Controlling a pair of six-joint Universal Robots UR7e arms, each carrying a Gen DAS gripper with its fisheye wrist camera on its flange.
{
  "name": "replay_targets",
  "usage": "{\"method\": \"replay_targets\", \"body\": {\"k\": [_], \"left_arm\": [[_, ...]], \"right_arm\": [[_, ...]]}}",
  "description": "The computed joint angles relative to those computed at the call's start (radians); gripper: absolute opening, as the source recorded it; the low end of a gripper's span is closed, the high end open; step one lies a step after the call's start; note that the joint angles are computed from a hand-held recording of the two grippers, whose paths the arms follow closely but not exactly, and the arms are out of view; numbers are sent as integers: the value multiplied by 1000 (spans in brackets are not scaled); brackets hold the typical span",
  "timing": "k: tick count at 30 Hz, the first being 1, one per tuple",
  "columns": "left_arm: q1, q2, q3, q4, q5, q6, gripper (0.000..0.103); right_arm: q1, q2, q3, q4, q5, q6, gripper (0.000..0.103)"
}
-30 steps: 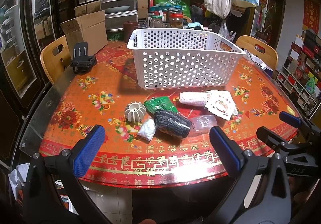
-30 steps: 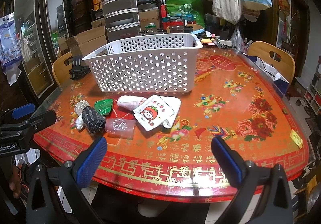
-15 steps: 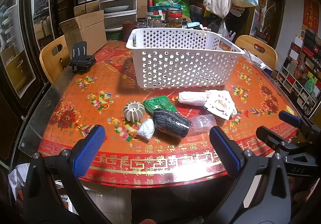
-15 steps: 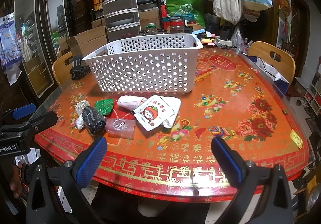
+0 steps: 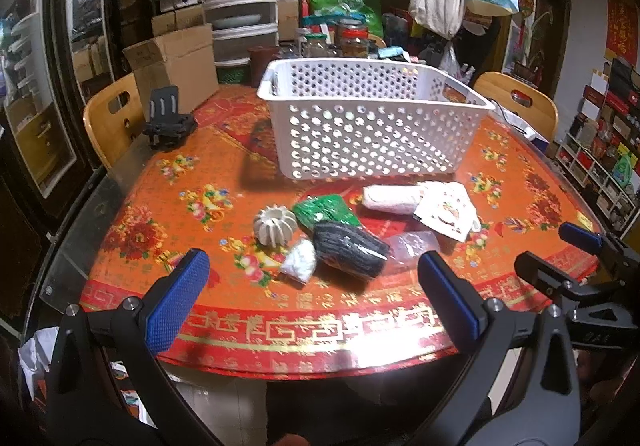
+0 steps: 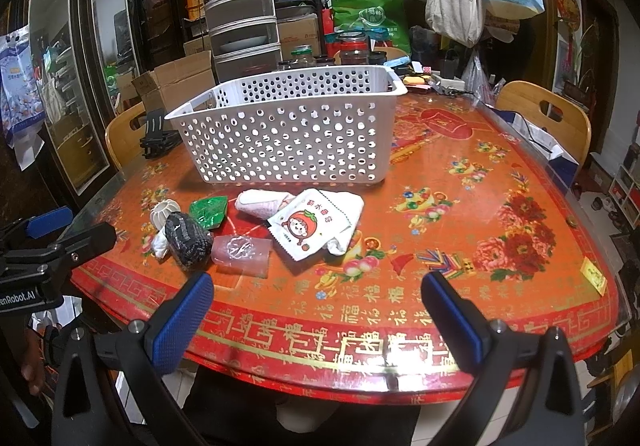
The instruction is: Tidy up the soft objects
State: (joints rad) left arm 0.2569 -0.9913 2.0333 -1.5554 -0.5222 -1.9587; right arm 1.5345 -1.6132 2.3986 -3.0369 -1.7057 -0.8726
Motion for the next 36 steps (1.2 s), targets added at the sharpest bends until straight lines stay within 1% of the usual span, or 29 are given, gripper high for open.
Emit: {"method": "replay_targets", "body": {"k": [2, 3, 6, 9, 11, 12, 13, 14, 16, 21, 24, 26, 28, 31, 36], "left_arm": [[1, -3, 7, 36, 14, -31, 103], [6, -8, 15, 33, 14, -32, 103], [37, -43, 82, -116, 9, 69, 103], [73, -56, 113, -164, -16, 107, 103], [89, -81, 165, -276, -22, 160, 103], [95, -93, 197, -352, -19, 197, 103], [104, -101, 225, -423, -17, 233, 103], [111, -102, 238, -462, -17, 255, 103], [128, -87, 252, -540, -18, 319, 103], [166, -33, 249, -687, -25, 469, 103], [190, -12, 252, -782, -26, 545, 102], [199, -5, 258, -831, -20, 581, 99], [208, -1, 256, -852, -15, 603, 94], [217, 2, 249, -843, -6, 608, 73], [226, 7, 237, -797, 9, 590, 63]], "right_arm": [[-9, 15, -10, 11, 7, 8, 103], [-13, 23, -15, 15, 7, 12, 103], [-18, 62, -32, 7, -1, 15, 103], [-24, 97, -43, -3, 2, 1, 102], [-25, 120, -49, -8, 8, -6, 99], [-26, 133, -55, -8, 11, -9, 98], [-27, 142, -59, -3, 14, -9, 95], [-28, 150, -63, 3, 13, -6, 91], [-30, 163, -72, 14, 18, -3, 86], [-31, 193, -83, -3, 24, -10, 82], [-23, 217, -99, -25, 14, -13, 76], [-14, 233, -114, -18, 4, -15, 71], [-5, 251, -129, -16, -4, -16, 68], [5, 274, -141, -25, -12, -21, 67], [19, 318, -158, -59, -42, -35, 67]]}}
